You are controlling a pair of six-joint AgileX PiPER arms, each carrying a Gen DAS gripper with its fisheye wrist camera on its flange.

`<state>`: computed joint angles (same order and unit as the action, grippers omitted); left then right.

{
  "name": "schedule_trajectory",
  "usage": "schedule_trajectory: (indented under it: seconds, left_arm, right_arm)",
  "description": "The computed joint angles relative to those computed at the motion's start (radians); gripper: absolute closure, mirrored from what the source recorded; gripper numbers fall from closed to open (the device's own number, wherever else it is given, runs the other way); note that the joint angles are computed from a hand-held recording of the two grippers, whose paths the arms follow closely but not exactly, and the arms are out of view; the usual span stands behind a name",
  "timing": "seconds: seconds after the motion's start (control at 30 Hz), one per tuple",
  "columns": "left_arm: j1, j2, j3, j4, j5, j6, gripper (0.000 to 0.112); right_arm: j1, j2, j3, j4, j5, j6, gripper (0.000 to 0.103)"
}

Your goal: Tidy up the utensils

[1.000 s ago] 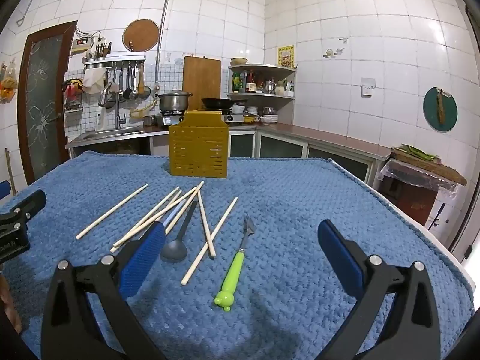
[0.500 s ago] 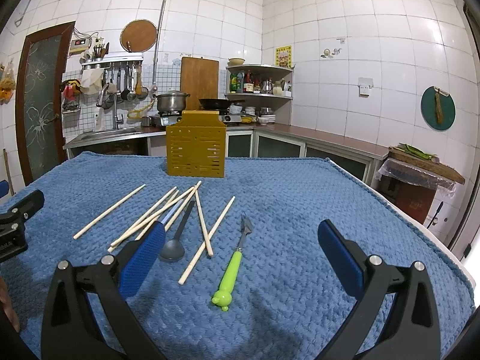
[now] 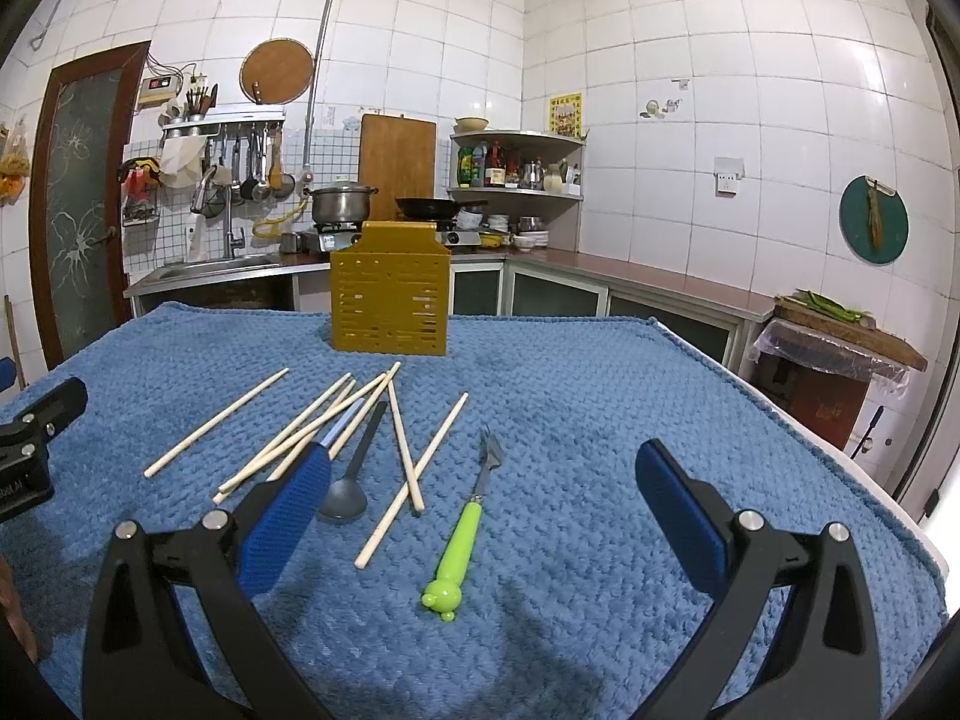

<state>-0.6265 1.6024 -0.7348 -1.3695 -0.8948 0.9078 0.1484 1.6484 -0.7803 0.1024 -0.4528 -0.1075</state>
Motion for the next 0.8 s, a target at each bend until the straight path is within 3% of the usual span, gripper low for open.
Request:
schedule_trajectory:
  seconds: [0.8]
  left_arm:
    - [0.0,0.001,0.001,0.002,0.001,-0.003,0.014]
  right_arm:
    - [0.0,-0.003,0.003,0.008,-0.007,-0.003,0.004]
